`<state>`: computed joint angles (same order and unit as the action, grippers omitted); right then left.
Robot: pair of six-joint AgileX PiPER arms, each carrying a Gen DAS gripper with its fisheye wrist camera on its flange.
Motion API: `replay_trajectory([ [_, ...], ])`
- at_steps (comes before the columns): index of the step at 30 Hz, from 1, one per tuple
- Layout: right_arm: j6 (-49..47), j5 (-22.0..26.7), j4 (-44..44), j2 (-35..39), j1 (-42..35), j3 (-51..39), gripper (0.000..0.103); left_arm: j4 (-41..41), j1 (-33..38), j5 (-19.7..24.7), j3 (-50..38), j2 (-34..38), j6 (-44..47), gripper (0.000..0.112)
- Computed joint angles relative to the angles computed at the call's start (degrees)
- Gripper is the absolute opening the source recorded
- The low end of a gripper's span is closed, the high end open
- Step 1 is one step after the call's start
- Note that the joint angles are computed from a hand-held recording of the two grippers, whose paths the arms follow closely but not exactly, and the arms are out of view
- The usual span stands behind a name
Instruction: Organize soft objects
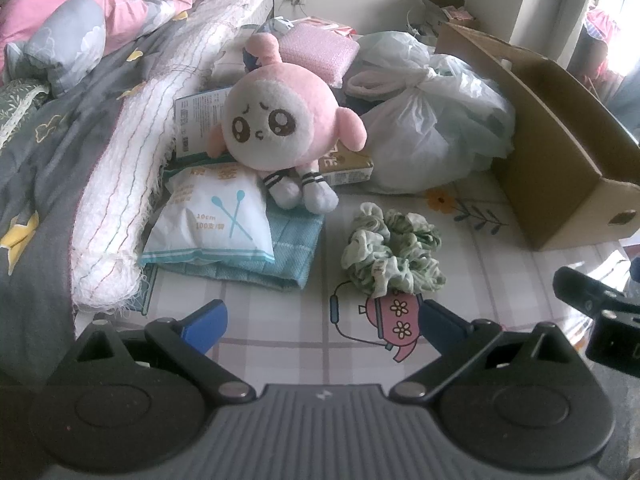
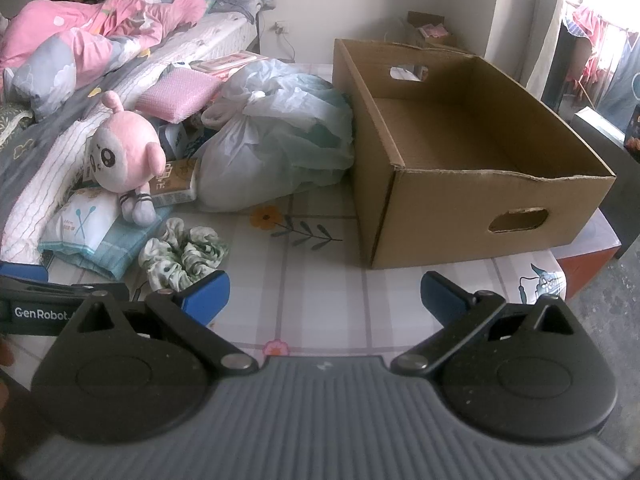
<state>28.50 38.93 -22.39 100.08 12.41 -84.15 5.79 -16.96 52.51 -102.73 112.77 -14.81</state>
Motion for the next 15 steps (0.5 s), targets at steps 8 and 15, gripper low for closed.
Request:
replay_trajectory([
  [8, 0.17, 0.11, -0.15, 0.09, 0.14, -0.05, 0.102, 0.07, -0.05, 0.3, -0.35, 0.14, -0.22, 0.102],
  [15, 0.35, 0.15, -0.3, 0.11, 0.18, 0.0, 0.102, 0.08, -0.03, 0.16, -0.19, 0.07, -0.28, 0.102],
])
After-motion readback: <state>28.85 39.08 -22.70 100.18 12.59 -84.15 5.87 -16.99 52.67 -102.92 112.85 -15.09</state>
